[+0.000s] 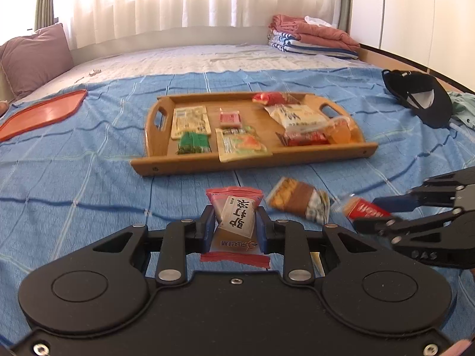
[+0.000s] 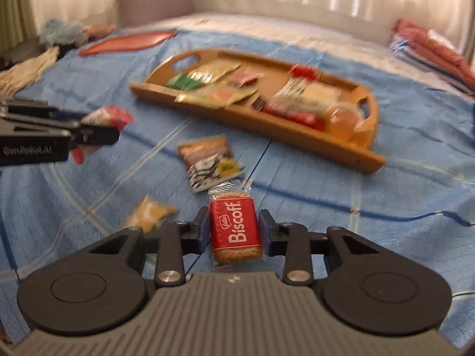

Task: Organize snacks
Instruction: 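Carry the Biscoff pack and pink snack onto the wooden tray and open both grippers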

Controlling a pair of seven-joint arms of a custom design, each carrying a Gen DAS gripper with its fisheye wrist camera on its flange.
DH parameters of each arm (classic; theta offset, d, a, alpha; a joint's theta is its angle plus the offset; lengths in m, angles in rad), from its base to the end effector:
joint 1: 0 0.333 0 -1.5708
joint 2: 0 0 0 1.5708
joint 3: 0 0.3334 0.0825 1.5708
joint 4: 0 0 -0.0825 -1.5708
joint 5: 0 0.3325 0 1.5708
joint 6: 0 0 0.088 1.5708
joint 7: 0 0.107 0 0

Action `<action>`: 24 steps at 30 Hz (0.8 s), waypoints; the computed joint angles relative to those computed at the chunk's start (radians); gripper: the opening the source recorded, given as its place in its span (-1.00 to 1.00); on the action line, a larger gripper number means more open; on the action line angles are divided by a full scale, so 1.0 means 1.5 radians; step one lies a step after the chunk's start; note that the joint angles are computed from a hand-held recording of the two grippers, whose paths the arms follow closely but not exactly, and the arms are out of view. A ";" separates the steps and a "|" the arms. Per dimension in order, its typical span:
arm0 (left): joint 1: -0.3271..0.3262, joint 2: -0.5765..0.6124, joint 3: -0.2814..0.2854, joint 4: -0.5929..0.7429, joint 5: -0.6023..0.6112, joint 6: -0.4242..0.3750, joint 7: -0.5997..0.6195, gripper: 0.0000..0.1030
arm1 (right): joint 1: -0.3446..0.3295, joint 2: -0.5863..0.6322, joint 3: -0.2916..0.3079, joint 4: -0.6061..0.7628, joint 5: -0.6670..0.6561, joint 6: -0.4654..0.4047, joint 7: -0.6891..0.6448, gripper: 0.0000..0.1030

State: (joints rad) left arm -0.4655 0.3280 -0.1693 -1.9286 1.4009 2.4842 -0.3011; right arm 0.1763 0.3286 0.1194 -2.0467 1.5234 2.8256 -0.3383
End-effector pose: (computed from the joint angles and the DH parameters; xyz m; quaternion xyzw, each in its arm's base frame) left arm 0.4876 -0.3538 0.3910 -0.6870 0.5773 -0.2823 0.3390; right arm 0.5578 0.1129 0.3476 -0.8476 0.3496 -0.1599 0.3658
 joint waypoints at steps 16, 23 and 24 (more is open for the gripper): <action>0.071 0.012 0.036 0.090 0.002 0.081 0.051 -0.48 | -0.015 0.058 -0.002 0.190 -0.114 -0.006 0.355 -0.23; 0.110 0.108 0.064 0.215 -0.113 0.180 0.137 -0.48 | 0.001 0.161 -0.021 0.337 -0.298 -0.003 0.613 -0.23; 0.112 0.126 0.065 0.239 -0.143 0.175 0.168 -0.48 | 0.010 0.177 -0.030 0.358 -0.331 -0.004 0.648 -0.23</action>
State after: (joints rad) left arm -0.2968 0.5177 -0.0723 -1.5695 1.1863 2.7473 -0.0487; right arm 0.1908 0.5935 0.0749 -1.5096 1.0277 2.8199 0.6337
